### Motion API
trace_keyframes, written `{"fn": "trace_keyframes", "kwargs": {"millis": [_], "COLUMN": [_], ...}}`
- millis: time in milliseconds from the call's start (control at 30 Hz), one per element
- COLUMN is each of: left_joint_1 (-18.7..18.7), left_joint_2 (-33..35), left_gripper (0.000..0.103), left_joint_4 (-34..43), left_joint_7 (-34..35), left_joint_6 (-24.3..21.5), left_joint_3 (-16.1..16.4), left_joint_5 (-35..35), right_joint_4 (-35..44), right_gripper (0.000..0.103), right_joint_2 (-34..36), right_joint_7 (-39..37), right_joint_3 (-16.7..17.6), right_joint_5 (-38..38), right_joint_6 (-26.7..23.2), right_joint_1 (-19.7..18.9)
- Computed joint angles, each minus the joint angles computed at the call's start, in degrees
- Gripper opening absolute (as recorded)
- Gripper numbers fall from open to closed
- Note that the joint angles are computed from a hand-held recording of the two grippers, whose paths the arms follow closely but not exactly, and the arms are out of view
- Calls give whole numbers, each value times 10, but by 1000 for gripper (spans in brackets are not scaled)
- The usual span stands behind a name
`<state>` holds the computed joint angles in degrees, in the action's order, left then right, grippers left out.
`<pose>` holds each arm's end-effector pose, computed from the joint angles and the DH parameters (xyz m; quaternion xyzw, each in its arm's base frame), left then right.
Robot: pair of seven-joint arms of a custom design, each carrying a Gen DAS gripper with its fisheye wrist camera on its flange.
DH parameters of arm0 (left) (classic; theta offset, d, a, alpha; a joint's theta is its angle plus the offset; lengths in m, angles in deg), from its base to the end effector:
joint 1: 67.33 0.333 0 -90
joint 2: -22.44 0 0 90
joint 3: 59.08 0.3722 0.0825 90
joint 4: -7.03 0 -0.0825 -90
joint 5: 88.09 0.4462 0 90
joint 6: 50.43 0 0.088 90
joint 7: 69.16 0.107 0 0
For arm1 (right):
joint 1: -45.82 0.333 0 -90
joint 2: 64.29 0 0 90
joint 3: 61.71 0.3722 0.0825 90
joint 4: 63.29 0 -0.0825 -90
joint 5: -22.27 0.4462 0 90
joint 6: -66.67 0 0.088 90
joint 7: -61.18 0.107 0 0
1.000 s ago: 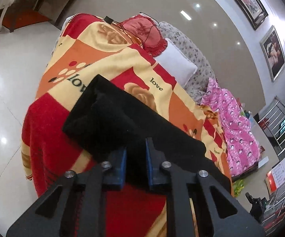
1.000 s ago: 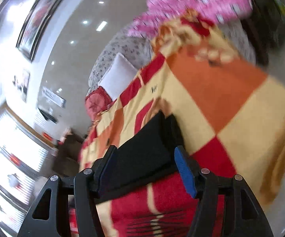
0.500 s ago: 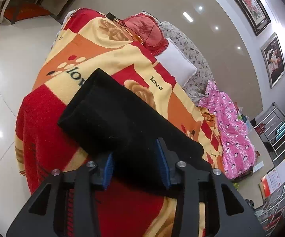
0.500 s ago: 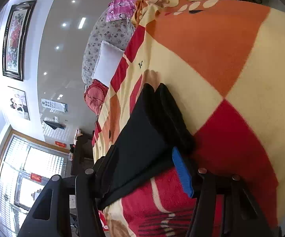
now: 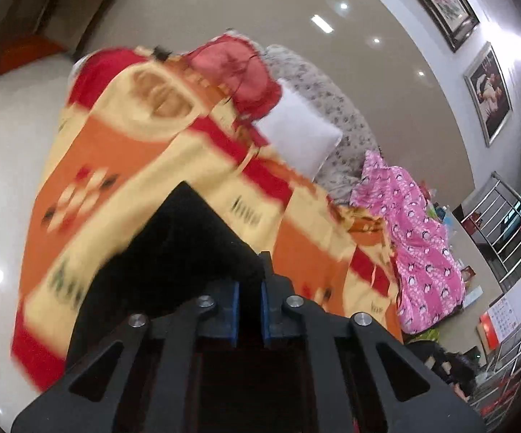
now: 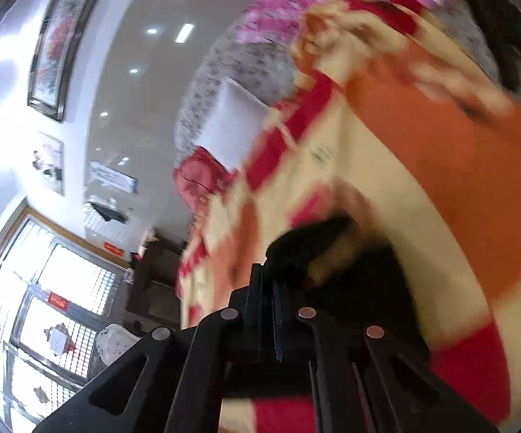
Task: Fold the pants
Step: 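Lift the held pants end with the left gripper and fold it over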
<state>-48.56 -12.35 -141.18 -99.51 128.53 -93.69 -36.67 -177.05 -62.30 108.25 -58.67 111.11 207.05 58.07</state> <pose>0.4066 -0.2145 0.5189 -0.7949 0.3096 -0.4852 0.1919 0.6346 0.1736 0.5224 -0.5524 0.6061 0.1556 0.5507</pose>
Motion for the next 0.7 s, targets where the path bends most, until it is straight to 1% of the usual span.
{"fn": "trace_keyframes", "kwargs": {"millis": [33, 67, 133, 200, 267, 333, 367, 433, 500, 600, 700], "left_joint_1": [20, 27, 39, 21, -5, -33, -40, -47, -43, -51, -54], "left_joint_2": [0, -4, -19, -33, -39, -45, -45, -51, -67, -87, -88], "left_gripper": [6, 6, 6, 6, 6, 6, 6, 6, 6, 6, 6], "left_joint_4": [14, 15, 8, -14, -44, -74, -83, -109, -130, -143, -150], "left_joint_7": [-1, -6, -18, -16, -18, -20, -20, -34, -47, -48, -40], "left_joint_6": [4, 5, 22, 16, 21, 23, 27, 53, 79, 82, 85], "left_joint_3": [-5, -8, -19, -19, -15, -9, -8, -13, -27, -42, -55], "left_joint_5": [5, 4, 0, -14, -29, -48, -57, -82, -109, -141, -167], "right_joint_4": [22, 39, 36, 10, -34, -68, -84, -103, -123, -141, -144], "right_gripper": [4, 4, 4, 4, 4, 4, 4, 4, 4, 4, 4], "right_joint_2": [10, 11, -2, -23, -48, -61, -63, -62, -64, -74, -76], "right_joint_7": [-9, -33, -58, -81, -100, -91, -81, -56, -52, -68, -72], "right_joint_3": [1, 4, 7, 6, 1, -6, -11, -17, -24, -28, -28], "right_joint_5": [19, 34, 43, 48, 43, 26, 16, -4, 1, 11, 5], "right_joint_6": [-5, 8, 21, 23, 26, 20, 13, 6, -8, -15, -5], "right_joint_1": [0, 2, 5, 8, 11, 13, 12, 9, 4, 0, 0]}}
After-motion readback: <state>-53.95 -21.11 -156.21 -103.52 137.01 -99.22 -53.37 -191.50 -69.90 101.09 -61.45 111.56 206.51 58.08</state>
